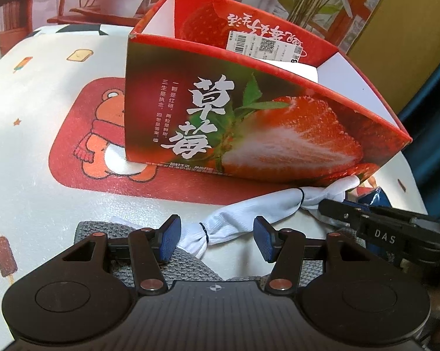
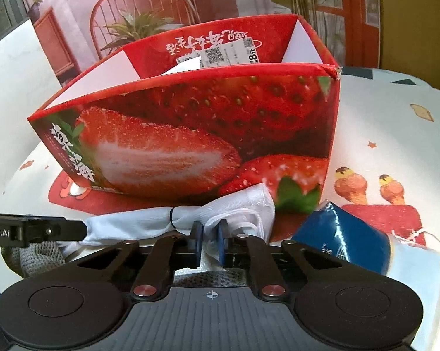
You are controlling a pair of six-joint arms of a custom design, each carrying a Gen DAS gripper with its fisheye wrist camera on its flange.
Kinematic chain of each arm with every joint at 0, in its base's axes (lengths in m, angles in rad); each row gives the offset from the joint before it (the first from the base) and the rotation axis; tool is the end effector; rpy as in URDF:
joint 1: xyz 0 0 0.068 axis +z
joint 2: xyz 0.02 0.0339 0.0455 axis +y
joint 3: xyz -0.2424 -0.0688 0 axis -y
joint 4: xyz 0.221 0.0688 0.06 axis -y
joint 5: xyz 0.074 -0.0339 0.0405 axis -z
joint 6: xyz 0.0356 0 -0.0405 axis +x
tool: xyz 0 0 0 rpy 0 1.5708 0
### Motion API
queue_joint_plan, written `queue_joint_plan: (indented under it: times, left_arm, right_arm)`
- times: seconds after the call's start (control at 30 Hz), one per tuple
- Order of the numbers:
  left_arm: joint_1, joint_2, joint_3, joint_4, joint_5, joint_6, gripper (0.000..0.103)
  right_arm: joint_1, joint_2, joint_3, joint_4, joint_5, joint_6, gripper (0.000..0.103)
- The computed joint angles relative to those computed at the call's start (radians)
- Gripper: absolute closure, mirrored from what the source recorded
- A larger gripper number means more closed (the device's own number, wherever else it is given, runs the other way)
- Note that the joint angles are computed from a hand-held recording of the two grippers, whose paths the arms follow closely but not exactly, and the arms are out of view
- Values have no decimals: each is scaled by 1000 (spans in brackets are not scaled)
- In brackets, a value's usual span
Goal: Organize soft objects
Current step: 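Close both grippers on the white cloth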
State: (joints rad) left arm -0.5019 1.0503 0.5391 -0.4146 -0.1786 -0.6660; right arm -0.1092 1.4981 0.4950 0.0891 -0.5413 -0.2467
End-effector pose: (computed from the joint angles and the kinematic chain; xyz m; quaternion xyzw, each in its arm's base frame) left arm 0.1671 -0.0845 0.1809 -0.1056 0.9392 -0.1035 0.3100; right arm 0.2362 -0.0074 0.1184 -0.1487 0.9040 0.1941 0.3507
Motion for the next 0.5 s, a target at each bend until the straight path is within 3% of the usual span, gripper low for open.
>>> queue_joint_plan:
  times: [0.2, 0.37, 0.5]
  left_arm:
    - [-2, 11, 6, -6, -4, 4, 44]
    - [-14, 47, 29, -6, 1, 31, 34]
    - [-49, 117, 76, -38, -69, 74, 34]
  right_arm:
    - [-23, 6, -10, 38, -9, 25, 95]
    - [-40, 7, -13, 48, -11, 46, 96]
    - [-44, 5, -20, 51, -15, 52, 96]
